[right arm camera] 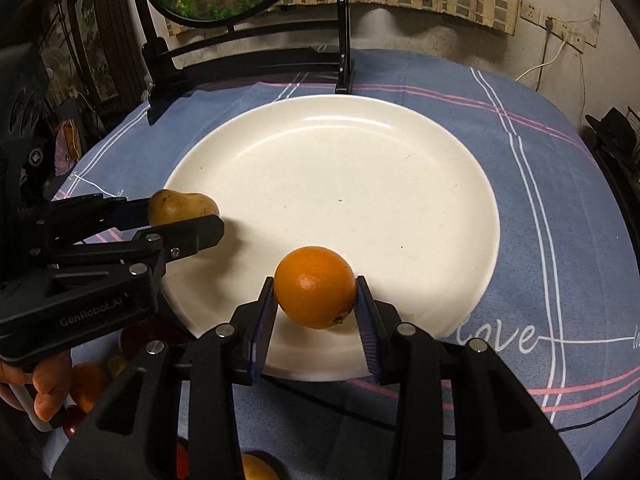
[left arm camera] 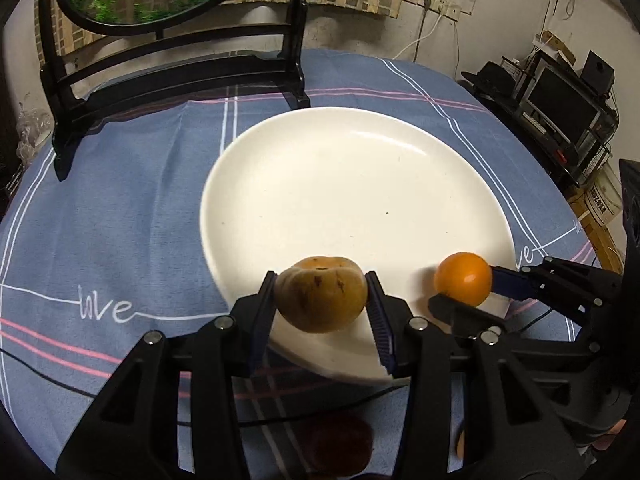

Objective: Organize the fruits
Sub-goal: 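Carry the orange and potato to the white plate and release both, then grasp the red tomato with the right gripper while the left gripper grasps the yellow-green fruit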

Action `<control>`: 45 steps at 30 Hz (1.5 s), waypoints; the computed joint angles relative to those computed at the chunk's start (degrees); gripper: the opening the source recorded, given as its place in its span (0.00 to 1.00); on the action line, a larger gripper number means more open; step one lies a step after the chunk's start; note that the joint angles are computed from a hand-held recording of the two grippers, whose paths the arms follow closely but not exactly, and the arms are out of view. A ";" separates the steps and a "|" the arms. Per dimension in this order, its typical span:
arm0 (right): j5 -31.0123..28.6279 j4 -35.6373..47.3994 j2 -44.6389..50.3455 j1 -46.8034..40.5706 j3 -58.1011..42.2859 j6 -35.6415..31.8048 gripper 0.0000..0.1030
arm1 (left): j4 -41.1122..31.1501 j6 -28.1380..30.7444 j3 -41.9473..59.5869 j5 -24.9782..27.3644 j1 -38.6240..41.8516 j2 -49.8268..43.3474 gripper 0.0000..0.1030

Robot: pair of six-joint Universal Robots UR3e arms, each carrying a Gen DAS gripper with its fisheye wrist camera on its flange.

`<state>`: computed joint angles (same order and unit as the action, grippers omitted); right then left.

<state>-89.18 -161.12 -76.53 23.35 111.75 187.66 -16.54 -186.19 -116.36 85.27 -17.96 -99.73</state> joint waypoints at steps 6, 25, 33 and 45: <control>-0.85 -0.12 1.70 0.33 -0.82 -0.47 0.39 | 0.41 0.60 1.48 1.36 -0.72 -2.83 0.44; -10.26 -0.11 -46.54 13.49 35.00 10.44 0.61 | -14.95 -5.59 -30.02 7.16 -4.25 55.52 0.96; -24.64 3.65 -46.03 32.32 40.11 24.89 0.61 | -8.73 -32.64 -35.76 41.06 -50.82 44.45 0.96; -23.20 4.32 -42.05 29.89 40.84 26.21 0.61 | -4.65 -34.82 -34.94 42.07 -56.79 32.33 0.97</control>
<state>-112.38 -156.80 -118.59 53.24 152.59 213.87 -21.18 -221.01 -151.30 127.35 -74.75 -67.40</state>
